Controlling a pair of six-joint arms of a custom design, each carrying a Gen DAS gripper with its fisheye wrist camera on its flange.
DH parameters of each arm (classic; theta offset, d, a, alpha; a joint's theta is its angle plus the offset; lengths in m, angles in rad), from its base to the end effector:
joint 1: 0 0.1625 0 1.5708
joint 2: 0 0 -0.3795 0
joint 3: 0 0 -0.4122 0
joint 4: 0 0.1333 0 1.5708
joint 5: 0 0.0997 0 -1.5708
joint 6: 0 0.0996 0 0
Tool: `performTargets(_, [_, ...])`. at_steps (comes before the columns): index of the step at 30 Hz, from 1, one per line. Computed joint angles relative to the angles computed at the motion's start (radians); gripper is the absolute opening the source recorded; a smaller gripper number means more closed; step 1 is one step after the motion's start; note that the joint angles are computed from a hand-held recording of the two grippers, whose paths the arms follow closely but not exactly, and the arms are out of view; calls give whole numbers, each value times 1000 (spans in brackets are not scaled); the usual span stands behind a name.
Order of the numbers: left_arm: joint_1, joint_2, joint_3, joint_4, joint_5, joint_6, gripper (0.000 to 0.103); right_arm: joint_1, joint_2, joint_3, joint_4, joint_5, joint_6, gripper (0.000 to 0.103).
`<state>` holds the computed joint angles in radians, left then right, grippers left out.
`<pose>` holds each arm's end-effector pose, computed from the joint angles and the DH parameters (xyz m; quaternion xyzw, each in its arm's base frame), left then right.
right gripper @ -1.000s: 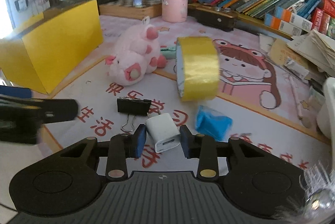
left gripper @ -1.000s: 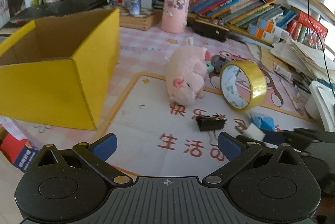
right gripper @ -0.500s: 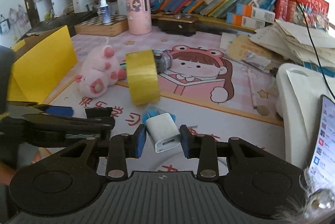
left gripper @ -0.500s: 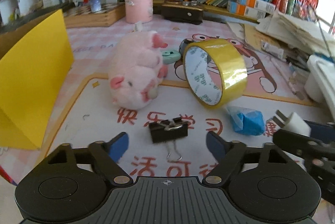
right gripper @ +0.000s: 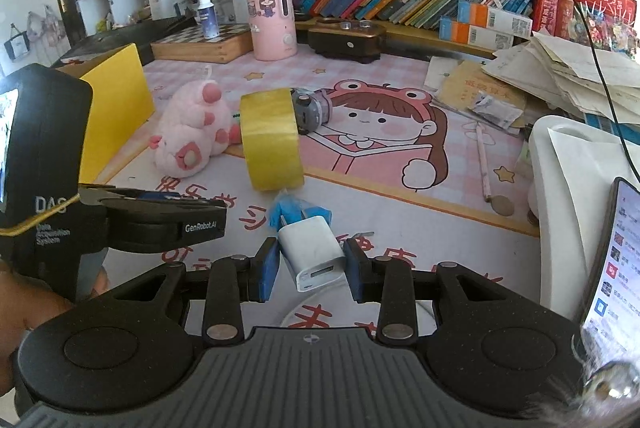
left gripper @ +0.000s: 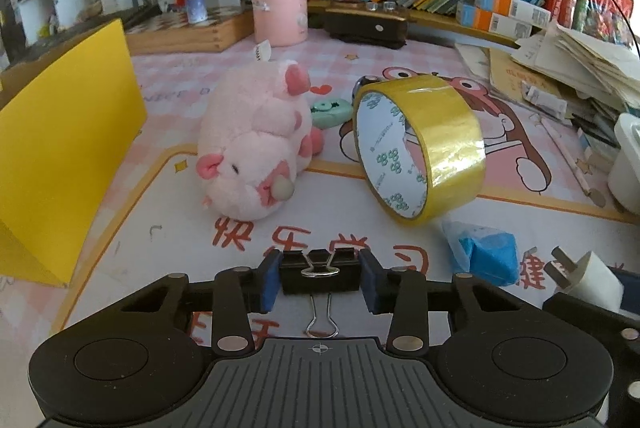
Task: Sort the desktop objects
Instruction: 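Grasp the white USB charger with right tool while left tool grasps the black binder clip, then carry the charger in right tool while left tool carries the clip over the yellow box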
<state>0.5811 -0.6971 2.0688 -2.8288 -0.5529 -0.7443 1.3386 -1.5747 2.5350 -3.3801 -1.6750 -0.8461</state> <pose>-0.2695 -0.4379 -0.0612 0.1342 0.8619 -0.3388 0.3526 0.0333 -0.3933 0.2136 0.2545 -0.8740 0.3286 0.2519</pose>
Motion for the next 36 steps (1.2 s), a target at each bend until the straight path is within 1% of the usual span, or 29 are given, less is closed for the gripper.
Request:
performTargets(5, [-30, -52, 56, -48, -7, 13, 39, 0, -9, 0, 23, 16, 5, 32])
performTargets(9, [-65, -142, 135, -49, -16, -15, 39, 14, -15, 2, 48, 19, 10, 32])
performTargets(14, [-119, -268, 236, 4, -6, -88, 39, 46, -34, 13, 98, 18, 13, 32])
performTargets(20, [-181, -392, 326, 130, 32, -216, 40, 99, -41, 45, 123, 6, 2, 32])
performTargets(23, [-195, -451, 364, 193, 40, -272, 40, 132, -30, 62, 109, -6, 6, 32])
performTargets(27, [-204, -531, 419, 227, 31, -296, 40, 181, 1, 81, 66, -37, 33, 32])
performTargets(36, [-236, -766, 538, 340, 11, -267, 40, 333, 132, 105, -76, -152, 160, 32])
